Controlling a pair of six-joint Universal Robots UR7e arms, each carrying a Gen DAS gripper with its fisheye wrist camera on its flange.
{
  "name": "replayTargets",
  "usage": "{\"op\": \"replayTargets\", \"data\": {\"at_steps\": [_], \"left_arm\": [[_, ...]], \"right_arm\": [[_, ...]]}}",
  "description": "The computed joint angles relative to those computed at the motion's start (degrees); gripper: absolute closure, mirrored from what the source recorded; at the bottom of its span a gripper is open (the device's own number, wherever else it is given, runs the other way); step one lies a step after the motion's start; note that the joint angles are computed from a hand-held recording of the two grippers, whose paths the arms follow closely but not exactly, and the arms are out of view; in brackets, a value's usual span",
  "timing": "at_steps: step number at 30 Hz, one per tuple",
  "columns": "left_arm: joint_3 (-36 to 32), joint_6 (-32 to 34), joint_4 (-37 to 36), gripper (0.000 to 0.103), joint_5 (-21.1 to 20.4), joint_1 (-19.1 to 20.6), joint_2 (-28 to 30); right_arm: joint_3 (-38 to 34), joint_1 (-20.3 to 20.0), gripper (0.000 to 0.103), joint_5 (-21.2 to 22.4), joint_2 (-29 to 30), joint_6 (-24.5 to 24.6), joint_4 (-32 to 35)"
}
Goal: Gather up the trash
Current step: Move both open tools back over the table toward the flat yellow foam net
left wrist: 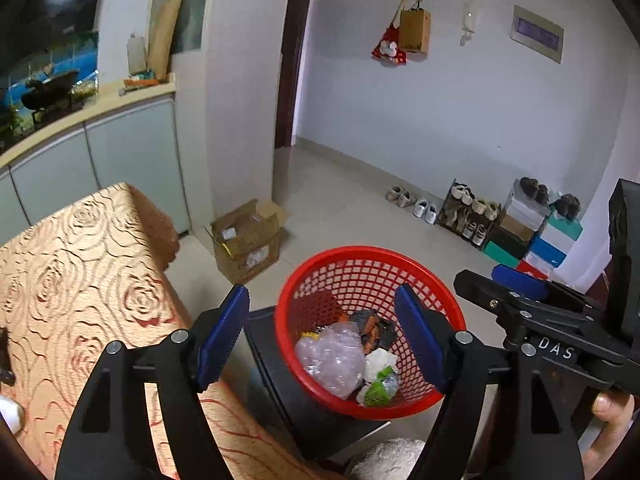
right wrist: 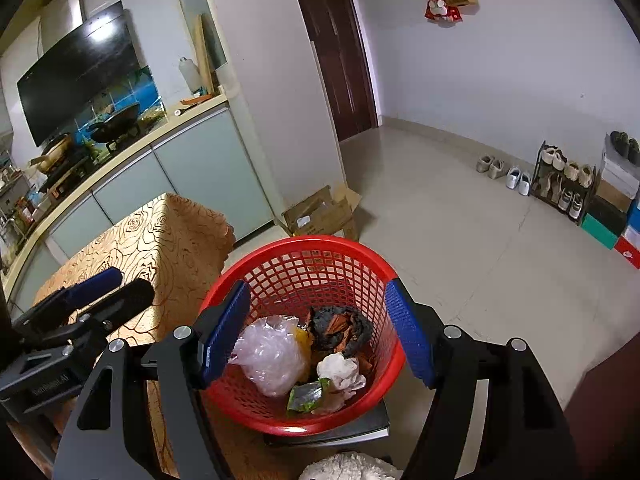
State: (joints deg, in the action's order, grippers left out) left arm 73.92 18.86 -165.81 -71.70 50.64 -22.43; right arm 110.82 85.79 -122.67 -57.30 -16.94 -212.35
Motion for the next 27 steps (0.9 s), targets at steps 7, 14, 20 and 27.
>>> {"op": "replayTargets", "data": {"at_steps": [7, 14, 20, 27], "left_arm": [[3.4, 0.4, -4.1, 0.028, 1.8, 0.3, -3.0], [6.4, 0.1, -8.5, 0.025, 5.4, 0.9, -5.9], [9.3, 0.3, -12.2, 0.024, 10.1, 1.4, -8.4], [12.7, 0.2, -15.1, 0.023, 14.0, 3.0, -12.2]], "right_arm": [[-0.1, 1.7, 0.035, -1.1, 0.8, -1.7, -1.7], [-0.7, 3.5, 0.035, -1.0, 1.9, -3.0, -2.2], [-2.4, 5.7, 0.032, -0.2, 4.1, -4.4, -1.0], [-5.3, 8.7, 0.032, 0.5, 7.3, -6.6, 1.4]]}}
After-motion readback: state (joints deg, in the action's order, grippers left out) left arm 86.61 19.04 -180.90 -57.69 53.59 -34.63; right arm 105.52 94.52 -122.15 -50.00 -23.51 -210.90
